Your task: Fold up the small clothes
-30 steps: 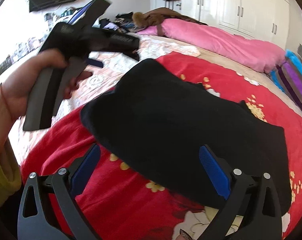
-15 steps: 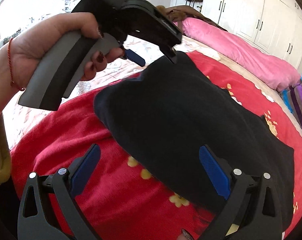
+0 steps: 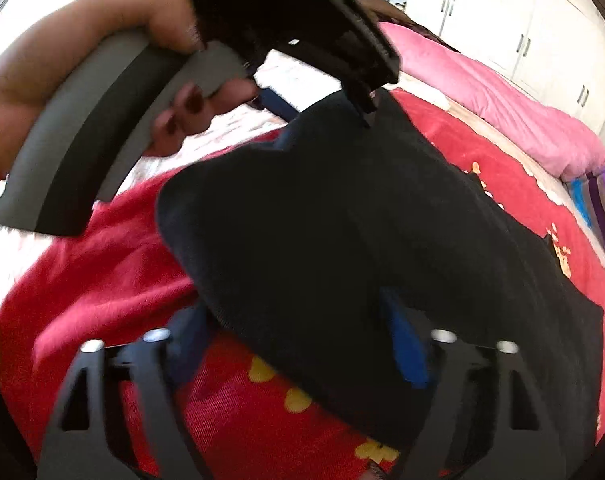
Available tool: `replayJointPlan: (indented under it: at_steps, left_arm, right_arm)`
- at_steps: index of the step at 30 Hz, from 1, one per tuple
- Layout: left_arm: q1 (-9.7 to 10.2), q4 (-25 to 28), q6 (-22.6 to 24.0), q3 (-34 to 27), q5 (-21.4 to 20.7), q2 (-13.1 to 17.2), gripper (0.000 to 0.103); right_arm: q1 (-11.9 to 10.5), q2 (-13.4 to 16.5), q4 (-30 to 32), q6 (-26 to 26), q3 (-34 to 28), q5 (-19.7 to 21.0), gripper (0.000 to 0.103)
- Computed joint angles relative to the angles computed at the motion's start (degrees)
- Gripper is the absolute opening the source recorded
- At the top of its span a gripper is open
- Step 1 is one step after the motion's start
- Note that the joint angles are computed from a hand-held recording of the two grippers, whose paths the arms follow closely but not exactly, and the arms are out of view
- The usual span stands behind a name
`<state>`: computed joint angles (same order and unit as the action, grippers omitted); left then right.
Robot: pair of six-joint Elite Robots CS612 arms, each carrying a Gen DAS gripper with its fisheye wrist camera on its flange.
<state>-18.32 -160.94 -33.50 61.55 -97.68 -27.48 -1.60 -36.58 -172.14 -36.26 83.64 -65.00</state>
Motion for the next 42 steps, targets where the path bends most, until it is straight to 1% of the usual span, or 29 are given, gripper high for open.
replayJointPlan:
  at_steps: [1, 3, 4, 5, 7, 10, 12, 14, 16, 17, 18, 20, 22, 23, 25, 30, 32, 33, 34, 37, 39, 42]
  left_arm:
    - [-0.02, 0.12, 0.15, -0.09, -0.07, 0.03, 0.056]
    - [-0.1, 0.36, 0.47, -0.27, -0.23, 0.12, 0.056]
    - [-0.12, 0.47, 0.64, -0.39, -0.4, 0.2, 0.056]
    - [-0.15, 0.76, 0.76, -0.54, -0.5, 0.29, 0.056]
    - [-0.33, 1.3, 1.21, -0.66, 0.1, 0.35, 0.056]
    - [-0.41, 1.42, 1.17, -0.84, -0.28, 0.5, 0.056]
    - [-0.39, 1.18, 0.92, -0.88, -0.65, 0.57, 0.05]
    - [-0.63, 1.21, 0.99, -0.8, 0.44, 0.44, 0.045]
    - [-0.76, 0.72, 1.07, -0.64, 0.44, 0.34, 0.032]
    - [-0.82, 0.54, 1.27, -0.61, 0.24, 0.3, 0.028]
    - [-0.9, 0.54, 1.7, -0.58, 0.13, 0.22, 0.022]
    - [-1.14, 0.82, 2.84, -0.5, 0.79, 0.02, 0.021]
    - [-1.24, 1.24, 2.86, -0.75, 1.14, 0.18, 0.022]
    - [-1.24, 1.78, 2.7, -0.97, 1.14, 0.34, 0.023]
    - [-1.31, 2.5, 2.73, -1.25, 1.43, 0.54, 0.024]
    - [-1.44, 2.93, 3.05, -1.38, 1.88, 0.61, 0.024]
    - [-1.53, 3.04, 2.81, -1.39, 2.24, 0.59, 0.022]
    - [-1.58, 3.12, 2.99, -1.31, 2.53, 0.51, 0.02]
    - [-1.66, 3.16, 3.3, -1.26, 2.76, 0.43, 0.016]
    - [-1.96, 2.54, 3.92, -0.92, 3.25, 0.08, 0.01]
    - [-2.12, 1.62, 3.98, -0.34, 3.38, -0.46, 0.009]
    - [-2.31, -1.41, 3.78, 1.26, 2.79, -1.64, 0.009]
  right_arm:
    - [-0.61, 0.03, 1.07, 1.65, -0.45, 2.35, 0.033]
    - [-1.55, 0.02, 3.6, 4.37, -1.19, 5.88, 0.022]
    - [-1.99, 0.04, 4.91, 5.81, -1.56, 7.49, 0.017]
    - [-2.34, 0.05, 6.01, 6.85, -1.85, 8.77, 0.016]
    - [-2.71, 0.06, 7.24, 7.7, -2.17, 10.02, 0.013]
    - [-2.87, -0.12, 7.53, 7.58, -2.01, 10.47, 0.013]
    - [-2.89, -0.34, 7.55, 7.33, -1.78, 10.42, 0.013]
    - [-2.89, -0.41, 7.63, 7.25, -1.75, 10.42, 0.013]
    - [-2.83, -0.32, 7.37, 7.27, -1.89, 10.24, 0.013]
    - [-2.86, -0.08, 7.65, 7.41, -2.32, 10.33, 0.013]
    - [-2.83, -0.05, 7.77, 7.61, -2.33, 10.31, 0.013]
    - [-2.76, 0.03, 7.97, 7.89, -2.55, 10.12, 0.013]
    - [-2.61, 0.02, 7.38, 7.14, -2.38, 9.49, 0.013]
    - [-2.34, -0.02, 6.88, 6.25, -2.22, 8.22, 0.014]
    - [-1.8, -0.09, 6.16, 4.96, -2.0, 5.88, 0.025]
    - [-1.11, 0.33, 5.72, 3.28, -2.27, 3.35, 0.028]
    - [-0.95, 0.45, 4.6, 2.78, -2.18, 2.37, 0.025]
    - [-0.82, 0.41, 3.48, 2.29, -1.85, 1.67, 0.019]
    - [-0.78, 0.3, 2.55, 1.73, -1.53, 1.41, 0.011]
    - [-1.46, -0.16, 2.12, 2.83, -1.09, 3.68, 0.008]
    - [-2.22, -0.43, 3.22, 4.84, -1.34, 5.67, 0.008]
    - [-3.58, -1.23, 3.55, 7.29, -1.05, 7.59, 0.007]
